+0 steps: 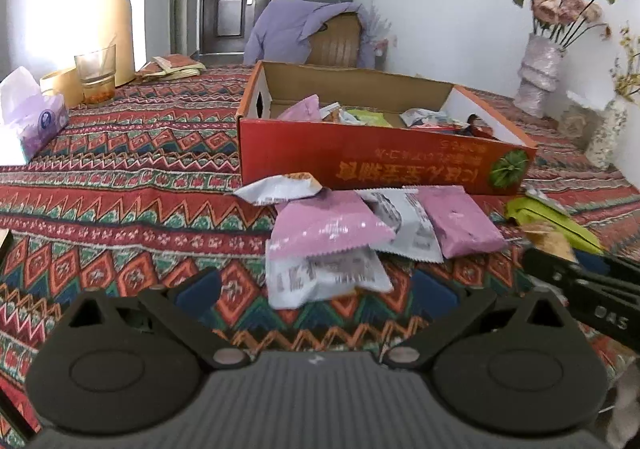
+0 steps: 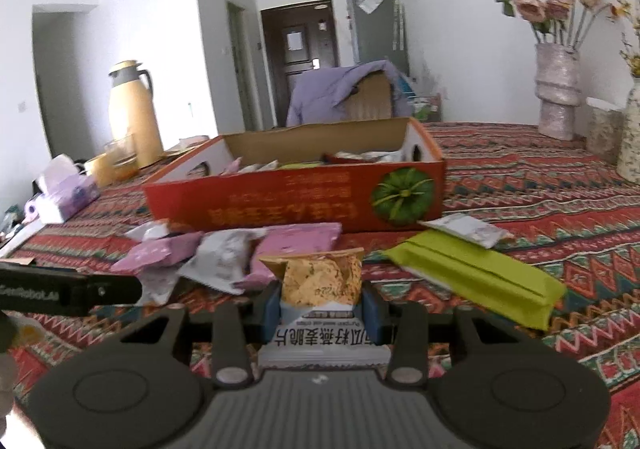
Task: Organize snacks
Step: 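Grasp a cracker packet with the right tool, then grasp a white packet with the left tool while the right tool holds its packet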
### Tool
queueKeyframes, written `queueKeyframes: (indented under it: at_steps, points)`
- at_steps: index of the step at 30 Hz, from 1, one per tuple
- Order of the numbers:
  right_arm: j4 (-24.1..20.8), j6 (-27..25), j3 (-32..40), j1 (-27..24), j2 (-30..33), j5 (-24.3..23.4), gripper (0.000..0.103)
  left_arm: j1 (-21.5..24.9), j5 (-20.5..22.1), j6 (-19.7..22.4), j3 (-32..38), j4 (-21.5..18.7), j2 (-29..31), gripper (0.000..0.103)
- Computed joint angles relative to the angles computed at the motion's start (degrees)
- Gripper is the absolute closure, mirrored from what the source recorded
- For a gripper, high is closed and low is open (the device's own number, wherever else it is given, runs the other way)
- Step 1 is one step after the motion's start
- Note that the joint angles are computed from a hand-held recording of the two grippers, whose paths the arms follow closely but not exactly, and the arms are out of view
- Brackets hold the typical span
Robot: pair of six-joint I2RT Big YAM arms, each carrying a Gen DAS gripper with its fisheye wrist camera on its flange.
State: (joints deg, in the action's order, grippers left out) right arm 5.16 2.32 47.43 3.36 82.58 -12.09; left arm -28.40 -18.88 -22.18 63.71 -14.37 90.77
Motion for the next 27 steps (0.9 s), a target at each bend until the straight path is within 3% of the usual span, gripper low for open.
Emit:
queueKeyframes:
  at_steps: [10,16,22,24,27]
  points:
    - [1.3,1.1,0.1,-1.6,0.8,0.4,0.062,0.4,-1.7,-3.7,8.6,-7.9,7.1,0.000]
    - [1.2,1.2,0.2,-1.6,1.2,0.3,0.062,-0.1,-4.5,-4.1,10.0,-9.7,8.6,0.009]
    - [1.4,1.3,0.1,-1.6,1.3,-0.3,0.062,-0.8,-5.2,-2.4,8.0,-5.9,7.9,0.031]
    - [1.4,1.4,0.0,-1.7,1.3,-0.4,0.062,-0.9,-5.0,-1.5,7.4,-5.1,7.5,0.047]
    - [1.6,1.5,-0.1,-1.8,1.2,-0.6,0.062,-0.8,-4.0,-0.9,6.2,-4.2,6.5,0.054]
